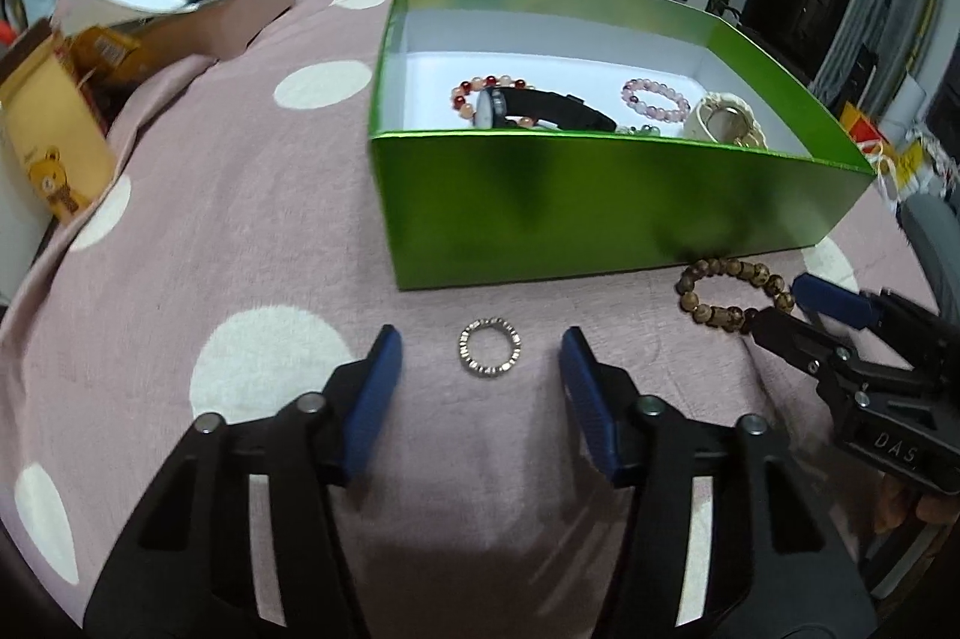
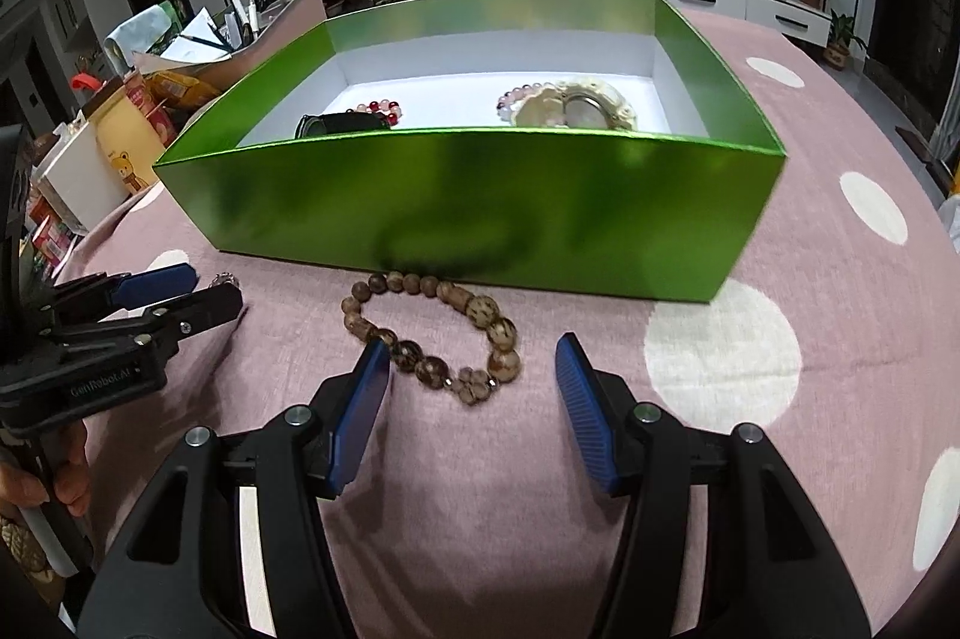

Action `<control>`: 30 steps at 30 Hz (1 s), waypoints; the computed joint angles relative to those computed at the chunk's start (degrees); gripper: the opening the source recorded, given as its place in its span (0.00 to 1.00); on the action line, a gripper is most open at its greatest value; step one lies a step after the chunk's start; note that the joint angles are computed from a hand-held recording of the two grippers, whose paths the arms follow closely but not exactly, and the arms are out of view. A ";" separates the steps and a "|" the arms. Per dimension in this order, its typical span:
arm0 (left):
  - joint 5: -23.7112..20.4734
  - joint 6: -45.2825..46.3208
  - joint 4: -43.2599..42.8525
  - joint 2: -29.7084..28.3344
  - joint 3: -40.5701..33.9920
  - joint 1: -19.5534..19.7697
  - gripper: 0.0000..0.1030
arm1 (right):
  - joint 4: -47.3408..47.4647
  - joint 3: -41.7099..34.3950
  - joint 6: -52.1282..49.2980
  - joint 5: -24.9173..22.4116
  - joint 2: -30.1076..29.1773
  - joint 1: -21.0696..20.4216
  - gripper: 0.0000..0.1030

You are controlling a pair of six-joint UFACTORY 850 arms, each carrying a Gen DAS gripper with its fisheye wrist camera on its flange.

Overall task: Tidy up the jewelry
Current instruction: 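Close the left gripper on the silver ring while the right grasps the brown bead strand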

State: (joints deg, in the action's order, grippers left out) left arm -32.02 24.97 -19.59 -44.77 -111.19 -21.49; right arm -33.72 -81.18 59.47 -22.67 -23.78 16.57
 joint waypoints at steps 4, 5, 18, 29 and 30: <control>2.92 1.42 1.66 1.13 2.24 -0.65 0.35 | 0.90 -1.25 -1.53 -0.16 -0.93 -0.07 0.53; 2.95 2.25 1.30 1.24 2.37 -0.74 0.32 | 0.90 -1.35 -1.66 -0.17 -1.03 -0.02 0.51; 1.61 2.09 1.20 0.67 1.17 -1.06 0.19 | 1.54 0.67 -1.94 4.06 0.37 -0.49 0.10; 0.80 -2.00 4.54 0.02 -0.08 -1.50 0.20 | 10.68 1.21 -7.56 6.86 0.64 -1.97 0.20; 0.94 -2.23 4.75 0.06 0.01 -1.53 0.20 | 10.26 1.18 -7.30 6.95 0.66 -2.05 0.20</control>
